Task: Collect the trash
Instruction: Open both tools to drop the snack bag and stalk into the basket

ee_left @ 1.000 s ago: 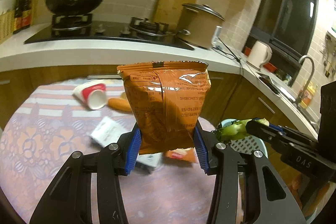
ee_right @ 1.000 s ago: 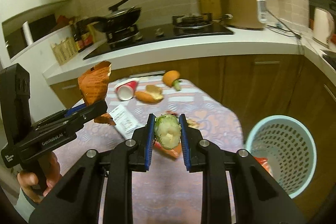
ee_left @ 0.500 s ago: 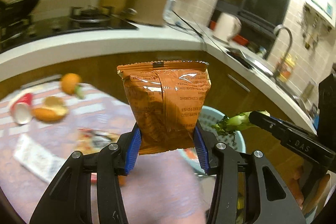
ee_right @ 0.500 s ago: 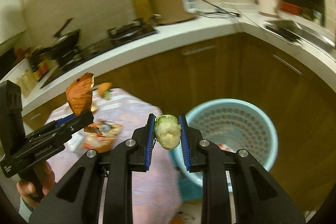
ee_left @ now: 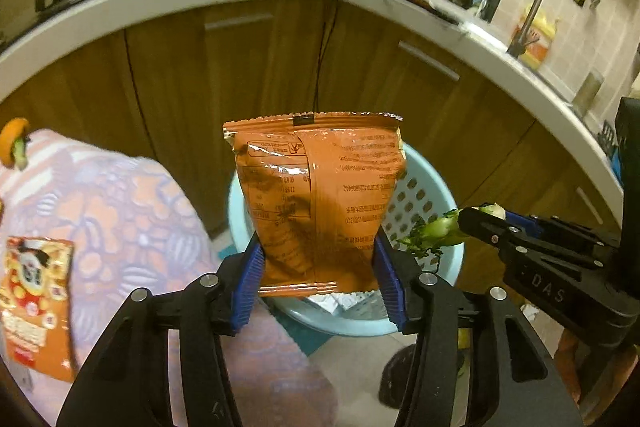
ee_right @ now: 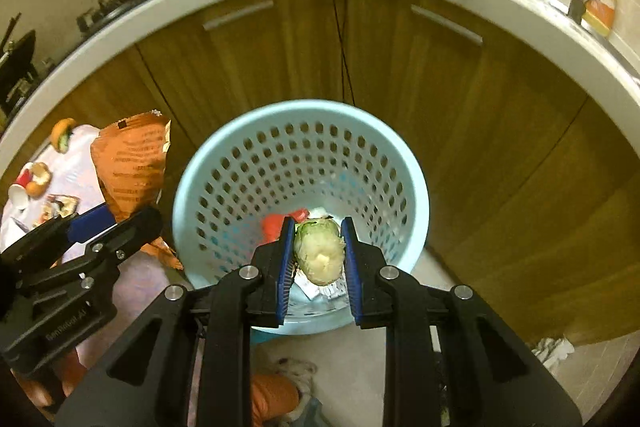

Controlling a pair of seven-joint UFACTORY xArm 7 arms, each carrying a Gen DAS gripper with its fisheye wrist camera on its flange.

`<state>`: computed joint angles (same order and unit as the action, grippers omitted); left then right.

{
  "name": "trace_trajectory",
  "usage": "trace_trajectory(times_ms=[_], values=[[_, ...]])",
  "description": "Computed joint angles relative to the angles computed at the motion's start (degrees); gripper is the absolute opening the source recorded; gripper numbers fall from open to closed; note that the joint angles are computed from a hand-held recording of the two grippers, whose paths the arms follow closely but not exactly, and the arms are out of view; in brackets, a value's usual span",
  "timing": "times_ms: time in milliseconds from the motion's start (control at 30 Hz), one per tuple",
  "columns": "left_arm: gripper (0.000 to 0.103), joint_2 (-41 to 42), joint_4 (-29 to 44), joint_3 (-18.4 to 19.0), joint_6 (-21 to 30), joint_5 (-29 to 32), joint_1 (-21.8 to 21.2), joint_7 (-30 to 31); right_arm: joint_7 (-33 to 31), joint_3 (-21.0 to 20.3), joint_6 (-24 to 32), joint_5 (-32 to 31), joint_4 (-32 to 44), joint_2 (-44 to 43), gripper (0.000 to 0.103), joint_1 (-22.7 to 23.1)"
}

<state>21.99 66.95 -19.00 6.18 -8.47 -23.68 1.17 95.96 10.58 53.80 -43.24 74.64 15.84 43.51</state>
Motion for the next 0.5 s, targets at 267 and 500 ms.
trace_trajectory(times_ms=[267,500], values=[[0.074,3.37,3.73,3.21,2.92,2.12,-3.26,-2.75,0.21,-0.51,-3.49,3.51,-1.81,0.58,0.022,-1.59],[0.075,1.83,1.58,-0.48,2.67,-0.53,0.92,-0.32,2.21,-0.53,-1.51,-0.06,-1.23,-0.58,0.045,-0.18]])
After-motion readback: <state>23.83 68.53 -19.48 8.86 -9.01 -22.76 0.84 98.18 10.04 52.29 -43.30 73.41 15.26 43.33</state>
